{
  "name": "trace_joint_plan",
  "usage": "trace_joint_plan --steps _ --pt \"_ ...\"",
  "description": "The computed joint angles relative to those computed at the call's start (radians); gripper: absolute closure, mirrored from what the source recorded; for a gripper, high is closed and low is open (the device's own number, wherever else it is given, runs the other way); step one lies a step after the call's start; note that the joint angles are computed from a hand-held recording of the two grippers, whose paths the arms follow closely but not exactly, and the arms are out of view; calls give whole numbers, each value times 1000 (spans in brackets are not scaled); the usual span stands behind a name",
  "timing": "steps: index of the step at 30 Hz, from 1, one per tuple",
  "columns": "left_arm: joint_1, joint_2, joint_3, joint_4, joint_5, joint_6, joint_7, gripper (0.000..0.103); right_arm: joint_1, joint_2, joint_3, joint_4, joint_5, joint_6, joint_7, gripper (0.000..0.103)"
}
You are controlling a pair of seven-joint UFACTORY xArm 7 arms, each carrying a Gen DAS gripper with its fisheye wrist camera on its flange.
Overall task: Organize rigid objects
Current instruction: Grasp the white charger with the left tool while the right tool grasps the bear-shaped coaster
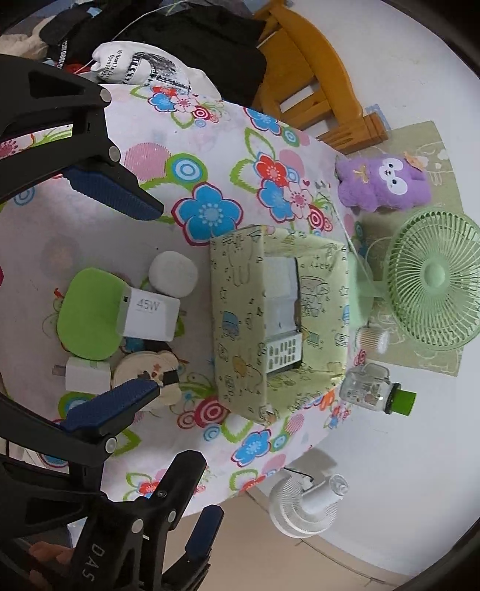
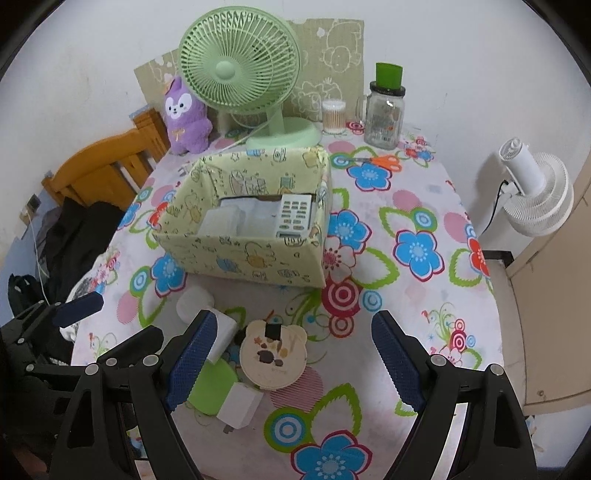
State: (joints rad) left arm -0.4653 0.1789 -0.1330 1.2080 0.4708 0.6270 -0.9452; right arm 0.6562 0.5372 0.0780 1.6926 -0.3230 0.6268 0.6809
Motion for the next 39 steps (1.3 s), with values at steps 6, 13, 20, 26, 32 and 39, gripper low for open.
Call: trace_joint_plan --steps 6,13,20,26,32,39 --pt "1 30 0 5 -26 2 30 15 -2 14 2 -12 3 -10 -9 15" --pt "-4 72 6 22 -58 -10 83 15 -1 42 -2 -5 14 -11 -17 15" --pt "-9 120 19 39 -84 -30 134 17 3 75 -11 11 16 2 -12 15" --pt "-8 154 26 53 -118 -33 178 18 0 104 -11 31 28 20 -24 15" --pt "-8 194 30 68 -152 -35 224 20 0 145 -12 70 45 43 -34 15" --pt "-6 230 32 90 -192 -28 274 23 1 176 -15 94 63 62 -33 15"
